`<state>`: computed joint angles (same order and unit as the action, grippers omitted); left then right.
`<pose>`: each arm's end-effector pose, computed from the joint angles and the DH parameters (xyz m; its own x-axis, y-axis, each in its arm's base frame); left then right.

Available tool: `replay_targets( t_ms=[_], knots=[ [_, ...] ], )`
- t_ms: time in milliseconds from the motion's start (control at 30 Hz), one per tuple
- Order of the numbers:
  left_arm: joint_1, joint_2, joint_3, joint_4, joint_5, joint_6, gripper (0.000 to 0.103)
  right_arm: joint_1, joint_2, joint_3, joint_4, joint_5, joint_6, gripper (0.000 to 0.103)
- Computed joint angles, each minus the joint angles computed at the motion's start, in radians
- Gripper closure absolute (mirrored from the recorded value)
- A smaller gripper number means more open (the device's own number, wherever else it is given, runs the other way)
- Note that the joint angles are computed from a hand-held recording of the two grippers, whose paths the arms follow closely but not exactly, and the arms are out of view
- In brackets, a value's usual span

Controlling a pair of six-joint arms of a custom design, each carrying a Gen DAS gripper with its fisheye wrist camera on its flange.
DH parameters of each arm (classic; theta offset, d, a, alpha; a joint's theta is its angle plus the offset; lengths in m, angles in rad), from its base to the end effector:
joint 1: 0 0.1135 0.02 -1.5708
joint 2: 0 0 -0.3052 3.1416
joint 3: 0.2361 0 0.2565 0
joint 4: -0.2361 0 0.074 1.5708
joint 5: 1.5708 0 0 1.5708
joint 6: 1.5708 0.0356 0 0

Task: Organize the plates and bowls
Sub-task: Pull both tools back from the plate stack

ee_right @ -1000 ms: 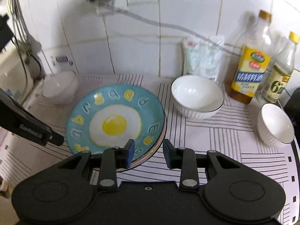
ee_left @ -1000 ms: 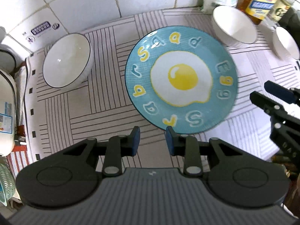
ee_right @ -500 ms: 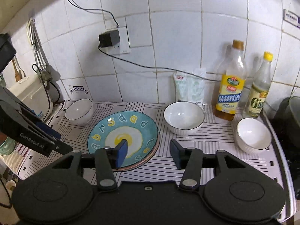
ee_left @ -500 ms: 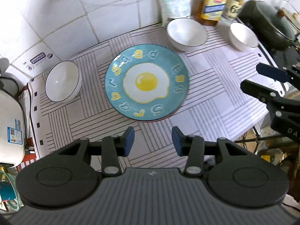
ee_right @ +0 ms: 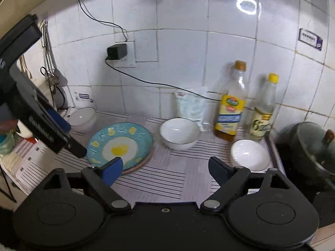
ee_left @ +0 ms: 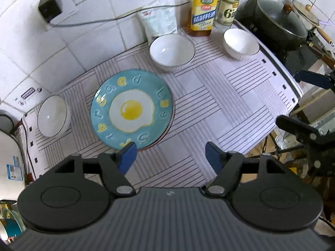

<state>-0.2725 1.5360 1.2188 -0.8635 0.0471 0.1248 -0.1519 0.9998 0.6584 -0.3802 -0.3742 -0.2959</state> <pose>0.2949 -0.0842 0.2964 -0.8482 0.3661 -0.3827 0.3948 0.9188 0.0041 0.1903 -0.0160 0.2726 -0.5866 -0.1848 -0.7885 -0.3151 0.9490 0.0121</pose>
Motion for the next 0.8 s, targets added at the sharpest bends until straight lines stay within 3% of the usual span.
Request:
replay_targets(
  t_ms=[167,333,533,633,800],
  knots=[
    [-0.090,0.057,0.051,0.034,-0.045,-0.097,0.011,-0.221,0.062,-0.001,0.023,-0.160,-0.155,0.004],
    [-0.169,0.159,0.129,0.053,-0.086,-0.193,0.008,-0.365,0.220,-0.005,0.140,-0.267,-0.222,0.004],
    [-0.229,0.297,0.219,0.106,-0.079,-0.310,0.008,-0.416,0.504,-0.013,0.409,-0.281,-0.222,0.004],
    [-0.239,0.352,0.233,0.184,-0.031,-0.377,0.008,-0.405,0.630,-0.030,0.587,-0.238,-0.181,0.004],
    [-0.268,0.442,0.224,0.347,-0.004,-0.479,0.011,-0.394,0.841,0.023,0.742,-0.234,-0.170,0.004]
  ],
)
